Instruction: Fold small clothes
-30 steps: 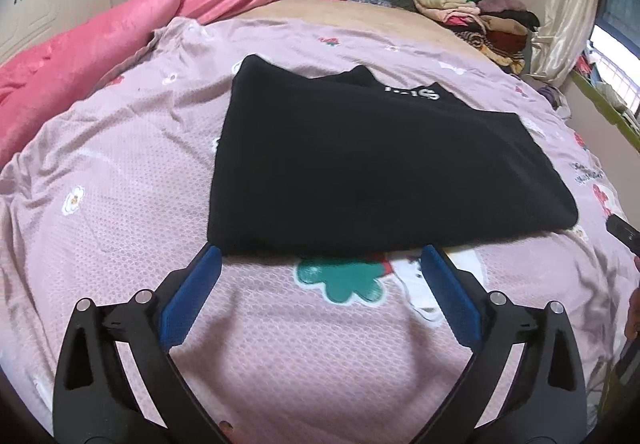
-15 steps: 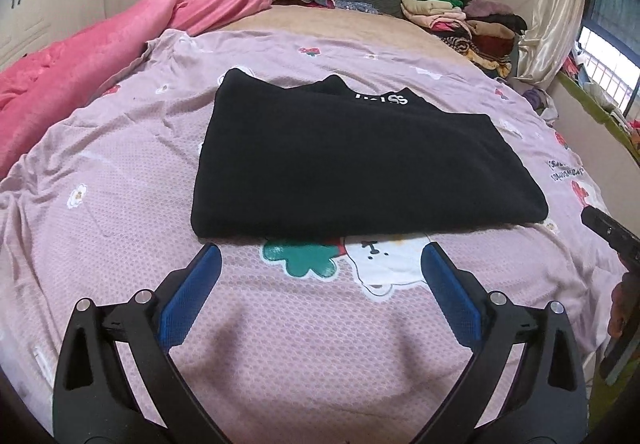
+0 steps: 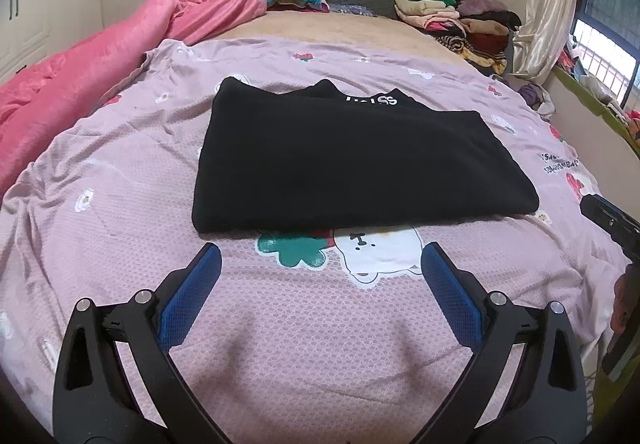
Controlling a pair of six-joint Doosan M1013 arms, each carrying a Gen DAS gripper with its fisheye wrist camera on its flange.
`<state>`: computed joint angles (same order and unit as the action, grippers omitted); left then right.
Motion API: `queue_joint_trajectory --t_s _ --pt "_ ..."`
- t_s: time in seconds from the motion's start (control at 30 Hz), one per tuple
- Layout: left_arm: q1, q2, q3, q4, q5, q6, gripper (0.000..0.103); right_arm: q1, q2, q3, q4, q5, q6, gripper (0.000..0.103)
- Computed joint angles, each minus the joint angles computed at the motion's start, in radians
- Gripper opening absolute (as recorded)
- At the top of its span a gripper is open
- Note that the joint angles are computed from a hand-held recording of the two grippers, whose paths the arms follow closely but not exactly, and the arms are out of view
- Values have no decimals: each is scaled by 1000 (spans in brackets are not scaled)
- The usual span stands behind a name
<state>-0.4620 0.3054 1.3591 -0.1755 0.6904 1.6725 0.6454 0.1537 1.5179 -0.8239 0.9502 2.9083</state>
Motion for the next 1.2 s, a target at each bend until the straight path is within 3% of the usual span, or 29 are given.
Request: queue_joint_trajectory --t_s 1.2 --pt "61 -20 15 4 -38 -54 93 36 128 -168 91 -43 -239 99"
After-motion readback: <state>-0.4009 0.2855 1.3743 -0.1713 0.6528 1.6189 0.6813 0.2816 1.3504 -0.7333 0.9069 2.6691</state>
